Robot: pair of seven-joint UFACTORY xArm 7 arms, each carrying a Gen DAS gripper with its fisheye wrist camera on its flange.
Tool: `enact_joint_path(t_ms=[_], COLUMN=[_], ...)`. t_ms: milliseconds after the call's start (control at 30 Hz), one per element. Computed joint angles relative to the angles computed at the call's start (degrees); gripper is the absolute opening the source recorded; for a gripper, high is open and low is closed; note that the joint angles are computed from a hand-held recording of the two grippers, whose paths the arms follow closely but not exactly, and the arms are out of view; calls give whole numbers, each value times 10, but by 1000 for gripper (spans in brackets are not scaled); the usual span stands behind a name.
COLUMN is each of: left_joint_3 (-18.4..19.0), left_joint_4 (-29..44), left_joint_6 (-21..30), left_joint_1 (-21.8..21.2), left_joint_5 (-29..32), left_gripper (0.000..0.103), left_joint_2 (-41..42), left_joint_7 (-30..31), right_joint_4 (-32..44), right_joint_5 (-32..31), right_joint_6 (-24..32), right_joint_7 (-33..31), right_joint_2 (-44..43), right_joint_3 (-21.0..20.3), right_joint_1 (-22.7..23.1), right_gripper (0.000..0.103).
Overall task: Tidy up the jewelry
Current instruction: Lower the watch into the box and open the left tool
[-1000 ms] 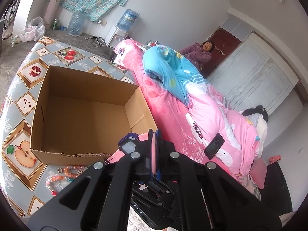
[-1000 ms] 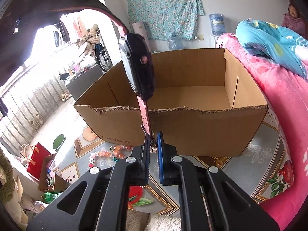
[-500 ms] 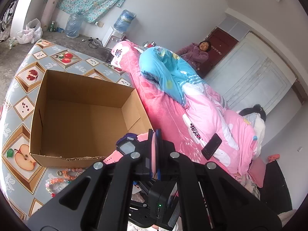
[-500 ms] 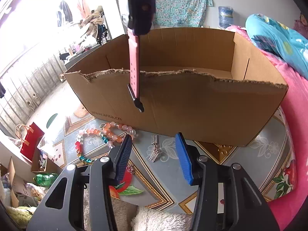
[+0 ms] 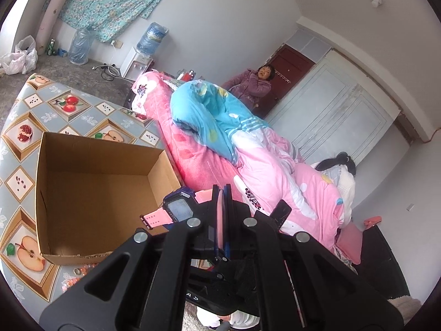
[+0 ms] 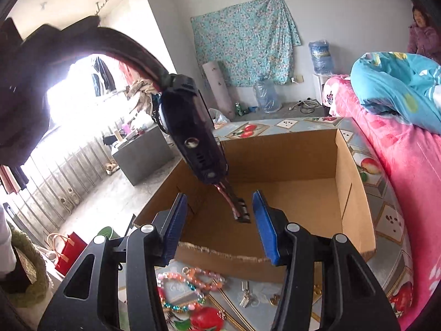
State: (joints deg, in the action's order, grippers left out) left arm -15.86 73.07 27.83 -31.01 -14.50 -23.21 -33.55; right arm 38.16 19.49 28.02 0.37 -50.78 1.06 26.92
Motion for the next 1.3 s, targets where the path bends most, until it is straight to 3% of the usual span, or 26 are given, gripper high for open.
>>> enact_joint_path(t_ms=[100, 200, 367, 633, 767, 867, 933, 1000, 1300], left_joint_3=[12, 26, 57, 37, 19, 15, 19, 22, 21], left_joint_4=[1, -6, -21, 11, 66, 86, 82, 74, 10], left_joint_6=[1, 12, 24, 117, 182, 214, 215, 210, 189], left_joint_1=[6, 19, 21, 84, 102, 100, 97, 96, 113], left_joint_5=[1, 0, -38, 51, 155, 228, 247, 257, 268], left_gripper=[2, 2, 2, 2, 5, 15, 35, 36, 37], left_joint_2=[-4, -7, 11, 96, 158, 179, 178, 173, 102], left_joint_7=[9, 11, 41, 29, -4, -34, -48, -60, -94], right_joint_4=[29, 67, 135, 259, 306, 330, 337, 338, 364], right_joint_5=[-17, -45, -110, -244, -344, -359, -349, -348, -354], right_joint_6=[-8, 0, 32, 138, 178, 232, 254, 259, 288], right_joint_7=[-1, -10, -37, -91, -81, -92, -103, -102, -105], right_joint_2=[37, 83, 161, 312, 364, 389, 395, 396, 405], right_joint_3=[1, 2, 24, 76, 108, 106, 98, 94, 83], right_joint_1=[-22, -51, -102, -156, -166, -153, -144, -139, -138], right_gripper=[19, 11, 9, 6, 7, 8, 13, 20, 23])
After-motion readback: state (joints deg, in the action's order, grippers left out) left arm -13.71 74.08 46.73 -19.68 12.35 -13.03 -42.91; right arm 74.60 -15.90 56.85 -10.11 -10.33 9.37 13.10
